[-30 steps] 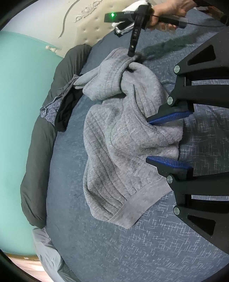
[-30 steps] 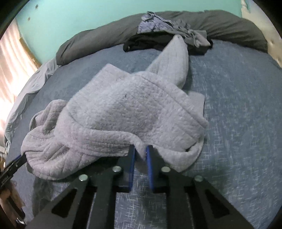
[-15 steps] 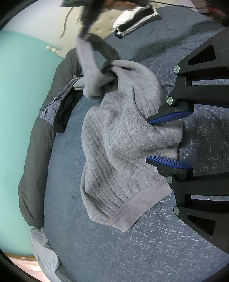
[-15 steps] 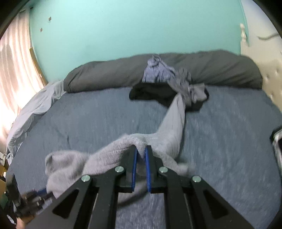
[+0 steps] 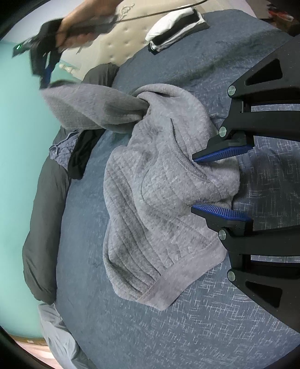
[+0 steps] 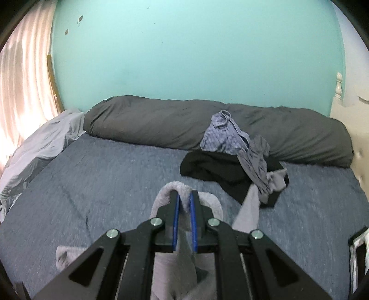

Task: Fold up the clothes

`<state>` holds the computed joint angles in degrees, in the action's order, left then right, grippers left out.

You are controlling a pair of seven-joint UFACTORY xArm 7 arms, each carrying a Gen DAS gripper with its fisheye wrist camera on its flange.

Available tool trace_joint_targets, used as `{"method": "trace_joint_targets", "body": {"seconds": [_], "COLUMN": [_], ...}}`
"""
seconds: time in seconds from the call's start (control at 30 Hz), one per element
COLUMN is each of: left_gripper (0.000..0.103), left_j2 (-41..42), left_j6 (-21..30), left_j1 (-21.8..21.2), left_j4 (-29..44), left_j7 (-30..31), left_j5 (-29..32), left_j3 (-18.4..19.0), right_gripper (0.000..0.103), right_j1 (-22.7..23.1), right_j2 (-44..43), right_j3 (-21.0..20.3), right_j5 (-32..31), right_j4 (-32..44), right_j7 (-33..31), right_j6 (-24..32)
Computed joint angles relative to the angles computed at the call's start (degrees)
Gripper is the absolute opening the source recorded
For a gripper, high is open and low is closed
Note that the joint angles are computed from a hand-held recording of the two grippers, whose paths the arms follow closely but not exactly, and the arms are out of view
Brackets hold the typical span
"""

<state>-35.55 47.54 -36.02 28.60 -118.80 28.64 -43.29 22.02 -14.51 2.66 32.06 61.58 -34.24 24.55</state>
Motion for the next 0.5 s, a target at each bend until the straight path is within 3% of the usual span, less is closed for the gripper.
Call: {"method": "trace_joint_targets", "body": {"seconds": [0.17, 0.33, 0.5], "left_gripper": [0.041, 0.041, 0.041], "left_j2": [0.3, 0.9, 1.3], "left_j6": [-0.9, -1.3, -0.7], "left_j1": [0.2, 0.2, 0.2], "left_j4": [-0.5, -0.4, 0.0], "left_j7": [-0.6, -0.7, -1.0], "left_j5": [0.0, 0.1, 0.1], "left_j3": [0.4, 0.5, 0.6], "right_gripper": [0.010, 0.017, 0.051], "right_j1": [-2.6, -4.4, -7.0], "right_j2": [5.5, 7.5, 7.2], "right_j3": [3.3, 2.4, 0.4], "right_j5": [-8.9, -7.8, -6.2], "right_j4": [1.5, -2.1, -5.6], "right_j7": [7.4, 8.4, 7.5], "right_j6": [0.8, 1.8, 0.6]}}
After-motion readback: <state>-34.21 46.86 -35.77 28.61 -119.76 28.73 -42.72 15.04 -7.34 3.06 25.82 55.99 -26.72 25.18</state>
